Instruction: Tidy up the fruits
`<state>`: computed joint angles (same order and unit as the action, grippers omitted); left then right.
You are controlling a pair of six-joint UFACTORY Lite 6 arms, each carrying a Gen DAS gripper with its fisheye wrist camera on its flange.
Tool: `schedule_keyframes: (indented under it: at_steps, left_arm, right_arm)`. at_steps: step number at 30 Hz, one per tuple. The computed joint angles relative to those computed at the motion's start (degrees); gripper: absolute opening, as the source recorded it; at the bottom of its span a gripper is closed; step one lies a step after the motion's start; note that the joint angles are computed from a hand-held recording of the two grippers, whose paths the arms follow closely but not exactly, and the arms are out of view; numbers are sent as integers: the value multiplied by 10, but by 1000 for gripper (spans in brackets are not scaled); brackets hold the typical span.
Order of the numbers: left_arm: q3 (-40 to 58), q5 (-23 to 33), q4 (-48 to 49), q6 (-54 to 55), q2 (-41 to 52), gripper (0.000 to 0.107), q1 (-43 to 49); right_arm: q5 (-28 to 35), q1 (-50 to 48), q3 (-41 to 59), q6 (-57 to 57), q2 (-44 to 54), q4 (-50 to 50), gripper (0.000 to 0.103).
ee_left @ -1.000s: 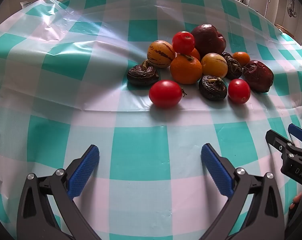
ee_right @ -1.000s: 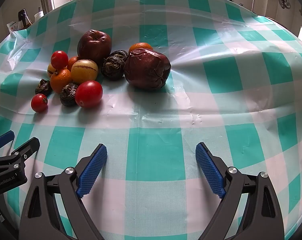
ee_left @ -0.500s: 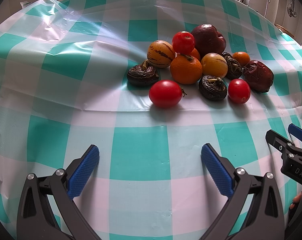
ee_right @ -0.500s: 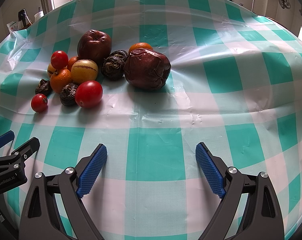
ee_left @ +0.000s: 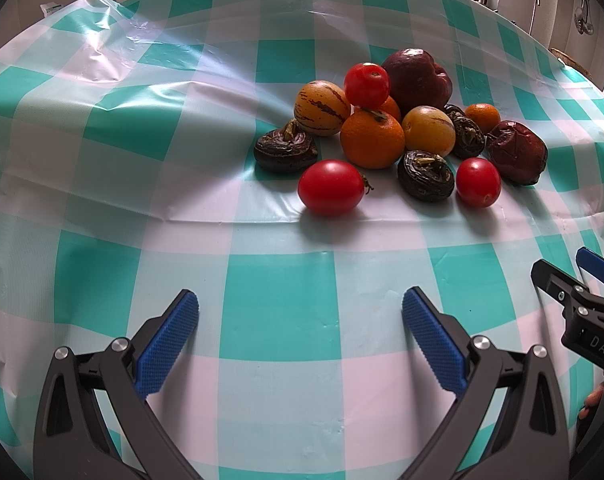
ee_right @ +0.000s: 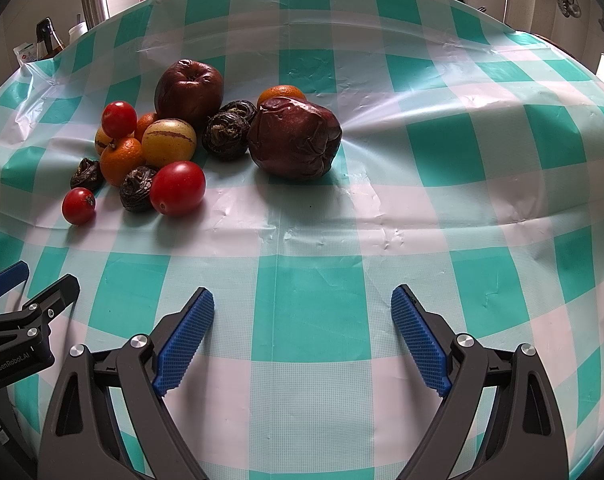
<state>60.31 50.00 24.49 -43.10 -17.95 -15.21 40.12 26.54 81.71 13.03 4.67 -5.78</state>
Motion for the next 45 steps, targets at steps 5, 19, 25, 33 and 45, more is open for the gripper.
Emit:
schedule_keyframes:
  at_steps: [5,19,25,33,45]
  left_arm:
    - [0,0,0,0,0,102,0]
    - [0,0,0,0,0,102,0]
    - [8,-13,-63,105,2,102,40]
    - [43,-59,-131,256,45,102,99]
    - [61,-115,-226,343,53,34,158]
  right_arm:
    - [-1,1,-1,2,0,-1,88]
    - [-1,4,-2,6,0,-6,87]
    - [-1,3,-2,6,0,-4,87]
    - [-1,3,-1,5,0,-4,87]
    - [15,24,37,-122,26,77,86]
